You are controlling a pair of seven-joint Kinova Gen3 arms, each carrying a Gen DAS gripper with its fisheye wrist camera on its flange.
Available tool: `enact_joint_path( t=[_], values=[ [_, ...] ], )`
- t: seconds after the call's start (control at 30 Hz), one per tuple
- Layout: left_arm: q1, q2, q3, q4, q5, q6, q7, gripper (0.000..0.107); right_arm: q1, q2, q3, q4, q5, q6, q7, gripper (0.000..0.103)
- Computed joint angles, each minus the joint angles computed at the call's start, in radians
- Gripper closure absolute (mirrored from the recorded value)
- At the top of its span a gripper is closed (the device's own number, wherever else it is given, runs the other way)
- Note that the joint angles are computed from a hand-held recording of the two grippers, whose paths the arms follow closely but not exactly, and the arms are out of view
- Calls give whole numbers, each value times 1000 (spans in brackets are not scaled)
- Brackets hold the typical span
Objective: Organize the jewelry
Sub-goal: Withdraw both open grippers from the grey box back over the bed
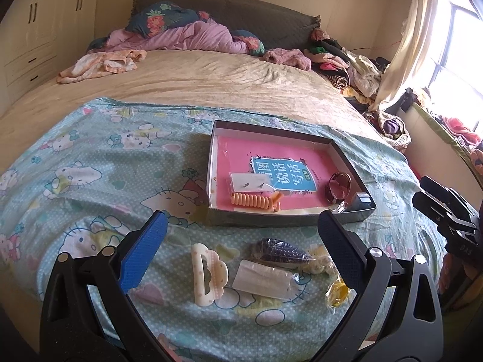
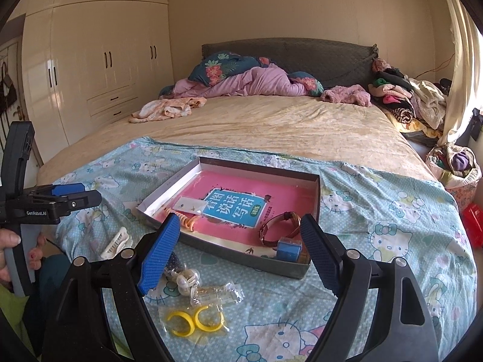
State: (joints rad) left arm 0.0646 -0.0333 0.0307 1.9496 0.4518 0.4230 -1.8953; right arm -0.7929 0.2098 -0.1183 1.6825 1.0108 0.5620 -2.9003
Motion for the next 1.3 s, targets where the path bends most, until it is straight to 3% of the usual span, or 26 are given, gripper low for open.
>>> enact_joint_path(
  t=[0.5, 0.97, 1.17, 1.3],
  values=[
    [31, -18, 24, 42, -129, -6, 105, 14, 18, -12, -17, 36, -102, -25, 75, 22],
    [68, 8, 54, 76, -248, -2, 181, 14, 46, 14, -4, 27, -326, -86, 293, 22],
    [84, 28, 65, 88, -235, 7, 146, 14, 60, 25, 3, 22, -413, -102, 380, 22],
    [84, 49, 68, 91, -177, 21, 75, 14, 84, 36, -6, 12, -498, -110, 476, 22]
  ],
)
